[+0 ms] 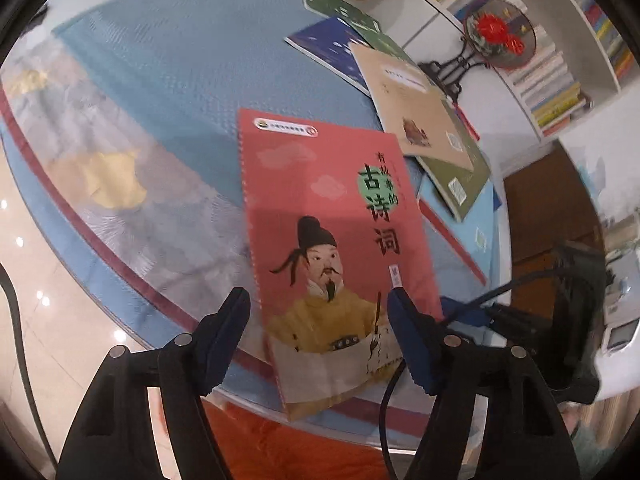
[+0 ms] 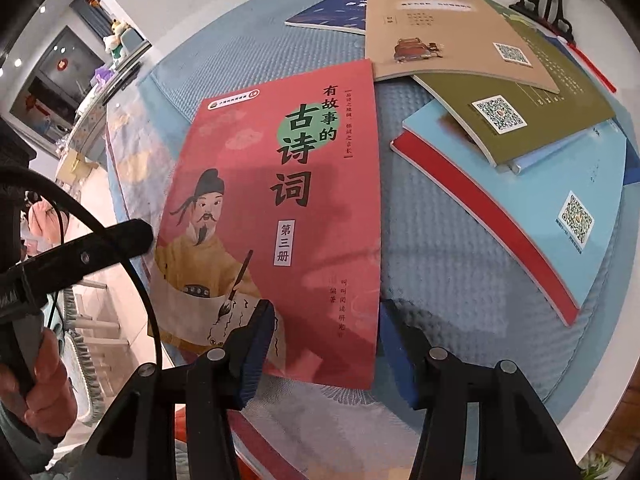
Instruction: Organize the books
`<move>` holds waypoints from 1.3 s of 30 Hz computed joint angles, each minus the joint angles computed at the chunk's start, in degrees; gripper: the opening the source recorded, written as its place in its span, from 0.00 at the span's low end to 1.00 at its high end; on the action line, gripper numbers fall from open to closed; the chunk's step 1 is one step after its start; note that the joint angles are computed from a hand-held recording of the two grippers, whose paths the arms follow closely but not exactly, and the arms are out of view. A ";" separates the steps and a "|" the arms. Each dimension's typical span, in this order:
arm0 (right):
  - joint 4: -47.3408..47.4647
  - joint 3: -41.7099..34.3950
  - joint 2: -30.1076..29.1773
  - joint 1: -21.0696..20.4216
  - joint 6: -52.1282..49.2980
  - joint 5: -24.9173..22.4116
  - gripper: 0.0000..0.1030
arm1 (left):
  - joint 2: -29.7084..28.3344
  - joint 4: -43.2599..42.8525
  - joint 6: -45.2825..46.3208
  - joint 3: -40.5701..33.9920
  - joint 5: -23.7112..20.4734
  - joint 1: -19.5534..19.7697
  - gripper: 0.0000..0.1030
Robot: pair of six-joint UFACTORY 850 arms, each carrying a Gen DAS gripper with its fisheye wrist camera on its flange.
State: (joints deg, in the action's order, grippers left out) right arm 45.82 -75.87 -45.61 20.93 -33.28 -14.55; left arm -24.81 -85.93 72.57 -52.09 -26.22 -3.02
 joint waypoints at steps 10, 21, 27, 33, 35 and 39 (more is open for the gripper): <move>-4.72 0.87 0.57 0.71 3.12 1.93 0.50 | -3.93 5.31 -3.00 -2.69 -1.31 -0.67 0.62; 16.45 1.24 0.32 -2.41 -14.13 -2.23 0.50 | -2.00 -7.28 5.70 -0.45 -16.03 3.76 0.62; 18.36 1.68 0.69 -2.94 -15.45 -3.00 0.51 | -4.48 -4.10 2.16 -2.61 -4.34 -0.16 0.53; 22.87 1.86 0.68 -4.68 -18.34 -5.63 0.52 | -4.62 -10.13 2.16 -1.36 -19.79 4.30 0.52; 24.46 1.95 0.64 -5.15 -19.43 -6.47 0.53 | -4.61 -12.40 2.86 -1.12 -23.76 4.98 0.52; 25.11 2.32 0.86 -5.29 -19.93 -6.80 0.56 | -6.61 -12.22 -0.17 -2.21 -24.10 4.97 0.52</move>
State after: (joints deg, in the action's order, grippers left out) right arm 70.93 -73.56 -44.75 15.64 -53.21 -21.35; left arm -31.41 -98.16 72.40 -54.30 -50.32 1.95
